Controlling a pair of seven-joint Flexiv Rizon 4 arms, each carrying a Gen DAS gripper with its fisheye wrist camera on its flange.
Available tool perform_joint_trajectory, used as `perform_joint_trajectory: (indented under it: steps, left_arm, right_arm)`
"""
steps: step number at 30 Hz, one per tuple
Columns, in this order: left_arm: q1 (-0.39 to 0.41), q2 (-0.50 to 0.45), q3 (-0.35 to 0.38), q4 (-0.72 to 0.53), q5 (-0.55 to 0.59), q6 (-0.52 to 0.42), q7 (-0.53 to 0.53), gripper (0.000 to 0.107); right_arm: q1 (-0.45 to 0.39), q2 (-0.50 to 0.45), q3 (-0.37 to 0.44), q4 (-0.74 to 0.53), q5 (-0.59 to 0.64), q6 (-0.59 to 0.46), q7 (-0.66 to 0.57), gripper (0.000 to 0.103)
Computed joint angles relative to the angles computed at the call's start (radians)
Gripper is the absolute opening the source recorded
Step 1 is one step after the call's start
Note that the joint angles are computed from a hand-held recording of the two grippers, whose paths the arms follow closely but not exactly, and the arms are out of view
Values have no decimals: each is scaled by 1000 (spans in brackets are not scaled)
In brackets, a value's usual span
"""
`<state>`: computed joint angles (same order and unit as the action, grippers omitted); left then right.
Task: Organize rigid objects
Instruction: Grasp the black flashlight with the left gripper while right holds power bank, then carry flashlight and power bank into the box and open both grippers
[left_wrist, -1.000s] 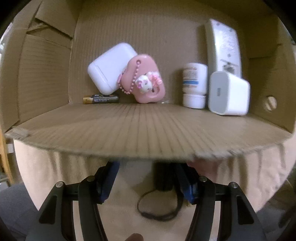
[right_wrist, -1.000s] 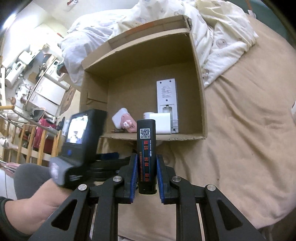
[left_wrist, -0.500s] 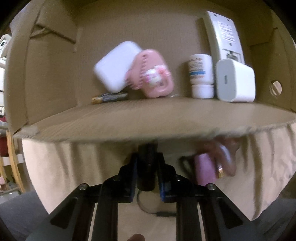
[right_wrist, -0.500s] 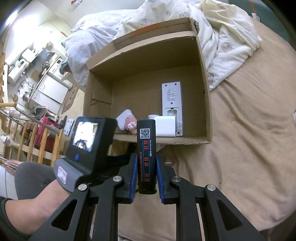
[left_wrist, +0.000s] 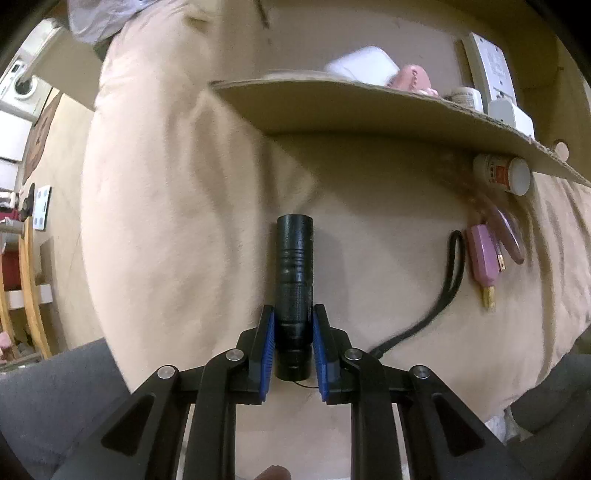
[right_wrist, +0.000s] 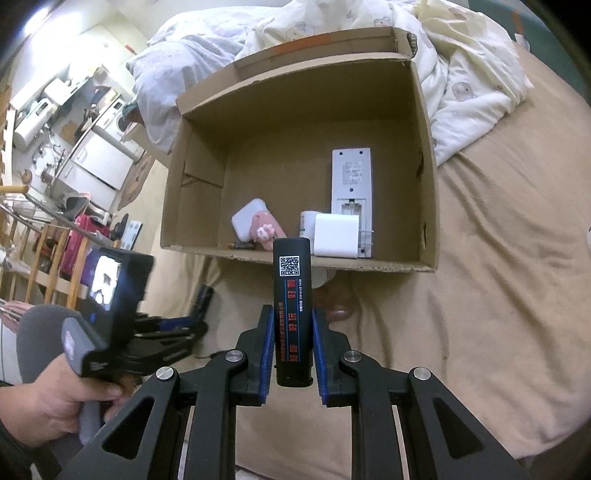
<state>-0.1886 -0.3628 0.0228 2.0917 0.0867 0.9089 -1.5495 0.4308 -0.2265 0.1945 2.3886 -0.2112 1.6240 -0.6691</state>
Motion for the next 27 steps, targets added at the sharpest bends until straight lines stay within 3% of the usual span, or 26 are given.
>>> perform_joint_trajectory:
  steps: [6,13,16,22,27]
  left_arm:
    - [34,97,-15,82,-71,92,40,17]
    - [68,220,-41,117,-198,214,189,17]
    - [85,271,-50,130,-301,259,296,17]
    - [83,315,-60,69,-508,301,442,17]
    - [59,279,-80,13,-595,428,490,17]
  right_arm:
    - [31,11,-39,15,-23,-3,30,21]
    - [47,27,-78,29,-16,90,59,21]
    - [156,56,-209,42,-31,113,69,21]
    - [128,56,-210,-20,-27,104,38,21]
    - [163,54,-299,-75,-102,81,52,21]
